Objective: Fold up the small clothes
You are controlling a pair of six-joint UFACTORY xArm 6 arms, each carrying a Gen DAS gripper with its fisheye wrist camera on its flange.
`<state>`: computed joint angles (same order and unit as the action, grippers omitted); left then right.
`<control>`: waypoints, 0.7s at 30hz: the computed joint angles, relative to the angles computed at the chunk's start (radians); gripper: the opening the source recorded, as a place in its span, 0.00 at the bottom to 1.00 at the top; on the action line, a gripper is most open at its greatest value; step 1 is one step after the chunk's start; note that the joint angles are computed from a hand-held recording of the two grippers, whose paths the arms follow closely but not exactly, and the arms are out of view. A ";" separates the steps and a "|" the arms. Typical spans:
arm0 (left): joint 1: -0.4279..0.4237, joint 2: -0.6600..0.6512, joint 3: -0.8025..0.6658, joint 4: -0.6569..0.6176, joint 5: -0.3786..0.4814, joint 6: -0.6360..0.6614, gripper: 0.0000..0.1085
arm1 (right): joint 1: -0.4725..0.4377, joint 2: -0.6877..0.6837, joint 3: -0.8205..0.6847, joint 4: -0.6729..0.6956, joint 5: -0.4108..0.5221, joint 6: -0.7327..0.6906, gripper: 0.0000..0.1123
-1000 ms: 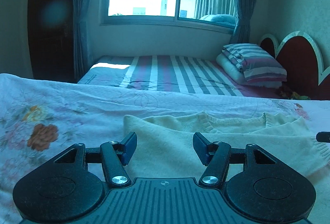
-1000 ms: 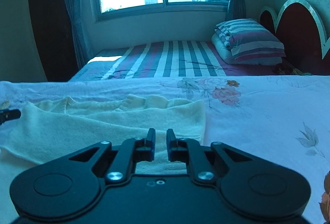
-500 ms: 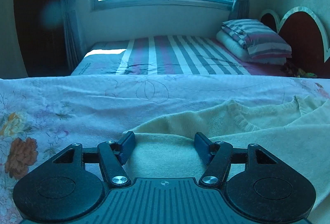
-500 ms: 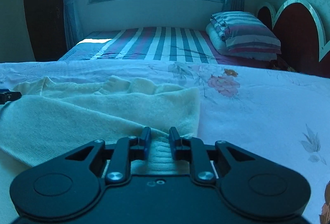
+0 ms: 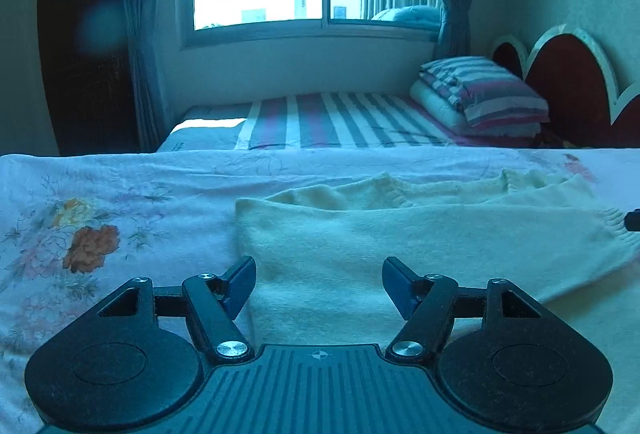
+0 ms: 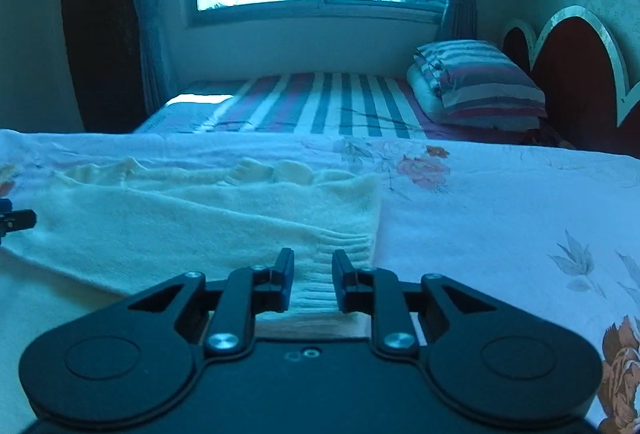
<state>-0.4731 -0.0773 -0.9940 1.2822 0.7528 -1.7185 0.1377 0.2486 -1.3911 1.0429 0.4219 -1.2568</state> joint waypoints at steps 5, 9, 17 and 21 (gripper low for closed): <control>-0.021 0.039 -0.024 -0.126 0.050 0.096 0.71 | 0.000 0.011 0.019 -0.156 0.005 0.076 0.17; -0.096 -0.026 -0.002 -0.132 0.143 0.054 0.71 | -0.042 -0.083 0.082 -0.026 0.057 -0.016 0.20; -0.133 0.138 -0.205 -0.055 0.091 0.119 0.71 | 0.022 -0.085 0.070 0.078 0.142 -0.133 0.20; -0.030 0.270 -0.353 -0.065 0.024 0.194 0.71 | 0.078 0.093 -0.154 0.045 0.181 -0.038 0.20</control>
